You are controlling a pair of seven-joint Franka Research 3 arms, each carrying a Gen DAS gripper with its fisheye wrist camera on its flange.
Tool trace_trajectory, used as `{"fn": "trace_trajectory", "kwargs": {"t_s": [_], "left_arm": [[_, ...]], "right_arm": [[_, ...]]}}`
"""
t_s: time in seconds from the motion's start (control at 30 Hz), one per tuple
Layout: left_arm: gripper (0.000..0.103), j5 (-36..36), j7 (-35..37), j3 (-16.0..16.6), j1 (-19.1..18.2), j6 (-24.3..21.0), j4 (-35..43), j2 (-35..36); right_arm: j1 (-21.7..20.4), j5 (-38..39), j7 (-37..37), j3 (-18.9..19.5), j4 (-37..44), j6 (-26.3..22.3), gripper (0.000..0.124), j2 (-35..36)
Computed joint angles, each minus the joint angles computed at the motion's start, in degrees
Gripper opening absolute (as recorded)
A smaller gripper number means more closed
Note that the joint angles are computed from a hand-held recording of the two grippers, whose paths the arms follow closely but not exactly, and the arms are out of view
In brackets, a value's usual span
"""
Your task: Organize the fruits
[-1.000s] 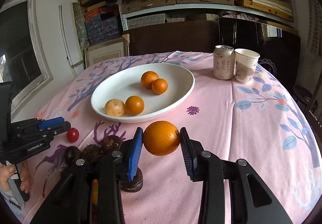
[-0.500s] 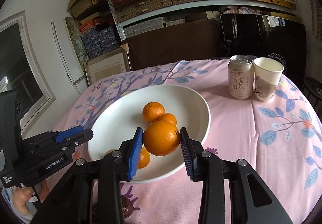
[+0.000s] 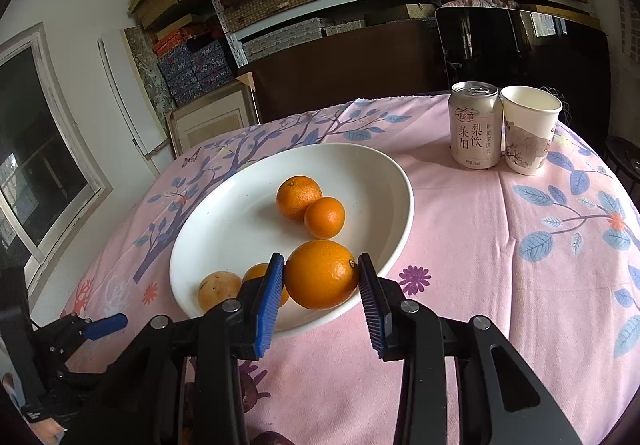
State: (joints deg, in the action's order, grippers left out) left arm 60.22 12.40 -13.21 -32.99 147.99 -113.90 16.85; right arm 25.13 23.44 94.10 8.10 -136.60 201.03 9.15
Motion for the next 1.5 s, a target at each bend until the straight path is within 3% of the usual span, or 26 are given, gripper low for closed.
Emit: {"fn": "trace_trajectory", "kwargs": {"t_s": [0.07,0.1,0.13,0.3,0.4,0.53,0.7,0.73,0.8,0.87,0.93,1.07,1.37,1.5], "left_arm": [[0.041,-0.3,0.6,0.0,0.2,1.4,0.2,0.8],[0.029,-0.7,1.0,0.0,0.5,2.6,0.0,0.8],[0.027,-0.4,0.4,0.2,0.4,3.2,-0.2,0.7],[0.027,4.7,-5.7,1.3,-0.1,4.6,0.8,-1.6],[0.027,5.9,-4.6,1.1,-0.1,2.1,6.7,0.0],[0.027,2.2,1.3,1.9,-0.6,-0.6,18.2,7.6],[0.028,-4.2,4.9,4.0,-1.6,1.3,24.1,14.2],[0.030,-5.1,5.9,4.5,-2.0,0.8,24.5,14.8],[0.052,-4.6,4.4,6.3,-3.3,1.0,23.8,14.5],[0.064,-4.0,2.4,7.2,-3.4,2.2,21.9,13.2],[0.067,-2.5,0.1,7.8,-3.8,3.0,19.8,11.4],[0.094,4.8,-8.3,8.4,-5.2,1.6,14.0,6.3],[0.098,10.4,-19.8,1.8,-2.1,-0.2,-2.7,-4.7],[0.098,11.2,-20.2,-1.7,-1.1,-2.1,-6.0,-6.5]], "right_arm": [[-0.2,-0.1,0.4,0.1,-0.4,0.4,0.038,-0.3],[-0.4,-0.5,0.8,0.2,-0.6,0.6,0.038,-0.4],[-0.7,-1.0,1.3,0.4,-0.7,0.8,0.038,-0.5],[-0.6,-1.3,1.8,0.3,-1.1,1.9,0.038,-1.0],[0.0,0.0,0.5,-0.2,0.3,1.7,0.038,-0.4],[1.3,1.1,-2.2,-1.2,3.4,-1.3,0.038,2.0],[2.6,3.1,-4.2,-2.7,6.0,-3.8,0.039,4.5],[2.2,3.1,-3.9,-2.4,6.0,-3.3,0.039,4.8],[1.2,2.4,-3.1,-1.5,5.6,-2.1,0.052,4.8],[0.3,1.7,-2.0,-0.6,4.4,0.2,0.053,4.0],[-1.8,-1.0,0.9,1.2,2.5,2.2,0.054,2.5],[-0.8,-0.2,2.3,1.0,-1.7,5.3,0.068,-1.0],[2.1,3.3,1.9,1.6,-11.4,7.6,0.077,-6.2],[3.4,7.4,-0.1,2.2,-14.5,10.3,0.080,-8.3]]}}
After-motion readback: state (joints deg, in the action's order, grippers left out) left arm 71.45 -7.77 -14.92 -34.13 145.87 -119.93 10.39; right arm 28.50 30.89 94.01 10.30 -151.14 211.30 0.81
